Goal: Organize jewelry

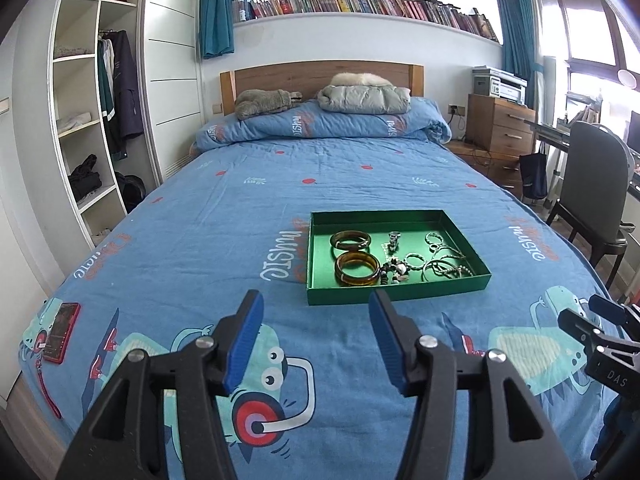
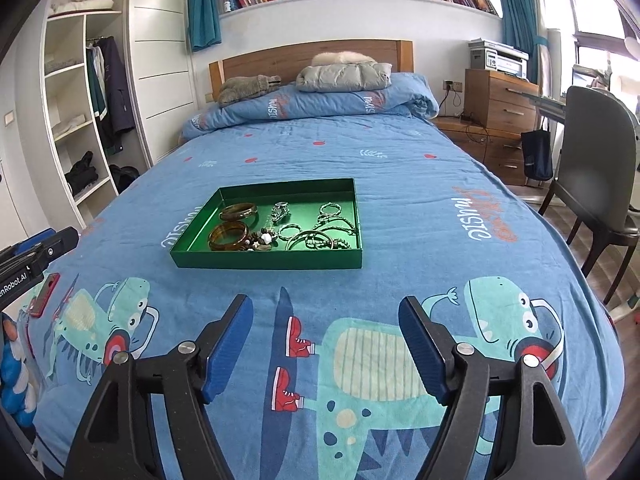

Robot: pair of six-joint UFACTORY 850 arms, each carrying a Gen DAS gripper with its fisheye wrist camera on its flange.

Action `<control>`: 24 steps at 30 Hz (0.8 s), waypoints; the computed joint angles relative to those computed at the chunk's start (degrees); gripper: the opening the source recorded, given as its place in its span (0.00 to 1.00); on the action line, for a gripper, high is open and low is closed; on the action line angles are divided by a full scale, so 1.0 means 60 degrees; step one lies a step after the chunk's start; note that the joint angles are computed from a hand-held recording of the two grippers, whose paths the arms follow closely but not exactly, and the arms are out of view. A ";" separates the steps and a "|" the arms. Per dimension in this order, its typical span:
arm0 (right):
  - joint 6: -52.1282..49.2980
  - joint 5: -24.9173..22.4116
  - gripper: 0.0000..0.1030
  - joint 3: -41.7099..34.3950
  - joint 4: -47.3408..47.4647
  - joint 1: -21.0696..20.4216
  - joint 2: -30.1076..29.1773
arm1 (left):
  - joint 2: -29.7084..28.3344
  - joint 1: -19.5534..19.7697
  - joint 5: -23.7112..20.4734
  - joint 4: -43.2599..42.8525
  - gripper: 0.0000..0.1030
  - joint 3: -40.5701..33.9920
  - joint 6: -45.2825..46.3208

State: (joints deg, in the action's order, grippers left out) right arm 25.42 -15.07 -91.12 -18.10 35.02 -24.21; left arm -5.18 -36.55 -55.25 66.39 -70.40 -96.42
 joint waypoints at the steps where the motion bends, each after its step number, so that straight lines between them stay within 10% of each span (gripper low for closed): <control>1: 0.0071 0.0006 0.74 0.0046 -0.0066 0.0000 0.0038 | 0.0019 -0.0014 -0.0023 -0.0003 0.53 0.0019 -0.0007; 24: 0.0703 0.0041 0.75 0.0510 -0.0860 0.0040 0.0417 | 0.0450 -0.0147 -0.0276 0.0083 0.54 0.0451 -0.0208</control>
State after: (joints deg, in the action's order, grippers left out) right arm 29.64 -14.83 -88.06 -23.26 35.27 -21.70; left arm -2.48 -37.43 -56.91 66.89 -67.69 -97.67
